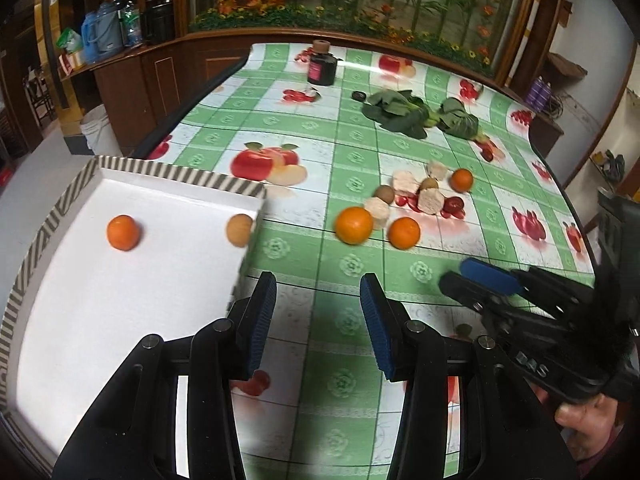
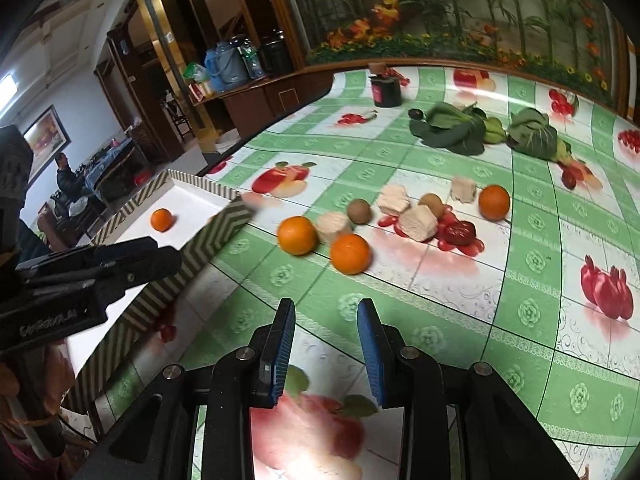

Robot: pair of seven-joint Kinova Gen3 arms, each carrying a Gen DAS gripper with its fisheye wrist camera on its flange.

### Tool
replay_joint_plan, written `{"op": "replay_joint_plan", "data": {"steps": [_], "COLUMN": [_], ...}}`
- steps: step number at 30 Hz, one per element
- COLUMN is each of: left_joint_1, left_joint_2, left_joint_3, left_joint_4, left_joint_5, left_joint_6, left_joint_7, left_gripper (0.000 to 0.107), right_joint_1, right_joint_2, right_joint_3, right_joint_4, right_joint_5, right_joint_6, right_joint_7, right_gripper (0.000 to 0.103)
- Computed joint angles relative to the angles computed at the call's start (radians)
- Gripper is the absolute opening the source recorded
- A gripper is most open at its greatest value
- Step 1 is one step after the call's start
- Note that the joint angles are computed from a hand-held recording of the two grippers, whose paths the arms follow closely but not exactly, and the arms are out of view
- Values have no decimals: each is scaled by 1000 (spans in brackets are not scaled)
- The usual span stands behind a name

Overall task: Organize fruits
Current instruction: 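Move back to the table and grasp an orange with each gripper, then carry both held oranges over the white tray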

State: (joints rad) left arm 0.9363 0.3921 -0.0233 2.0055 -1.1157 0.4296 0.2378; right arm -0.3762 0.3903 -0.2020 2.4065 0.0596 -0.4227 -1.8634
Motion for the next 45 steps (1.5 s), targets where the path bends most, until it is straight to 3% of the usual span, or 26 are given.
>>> {"op": "replay_joint_plan", "data": {"steps": [5, 9, 14, 20, 23, 27, 33, 37, 38, 45], "left_joint_1": [-12, -19, -23, -47, -57, -78, -110, -72, -63, 47], "left_joint_2": [15, 36, 63, 106, 135, 181, 254, 264, 264, 250], "left_joint_3": [4, -10, -36, -32, -29, -14, -2, -74, -89, -202], "left_joint_4": [-13, -30, -60, -126, -170, -239, -334, -326, -321, -289], "left_joint_5": [24, 59, 137, 262, 318, 394, 506, 538, 544, 568], "left_joint_6": [-12, -32, -60, -63, -57, -30, 27, -24, -39, -80], "left_joint_7": [-27, -67, -156, -311, -387, -494, -642, -651, -658, -667], "left_gripper": [43, 43, 43, 43, 43, 43, 43, 41, 33, 32], "right_joint_1": [25, -34, -14, 135, 164, 289, 367, 379, 382, 352], "right_joint_2": [49, 72, 124, 144, 120, 113, 132, 130, 129, 127], "right_joint_3": [-6, 50, 34, -91, -90, -160, -194, -191, -192, -168], "right_joint_4": [-81, -154, -251, -219, -179, -141, -151, -147, -147, -148], "right_joint_5": [32, -12, -6, 58, 68, 167, 297, 339, 351, 378], "right_joint_6": [70, 137, 228, 155, 112, 59, 66, 52, 50, 57], "right_joint_7": [-1, 63, 101, 71, 36, -65, -178, -215, -224, -240], "right_gripper": [31, 31, 32, 29, 29, 29, 29, 29, 29, 29]}}
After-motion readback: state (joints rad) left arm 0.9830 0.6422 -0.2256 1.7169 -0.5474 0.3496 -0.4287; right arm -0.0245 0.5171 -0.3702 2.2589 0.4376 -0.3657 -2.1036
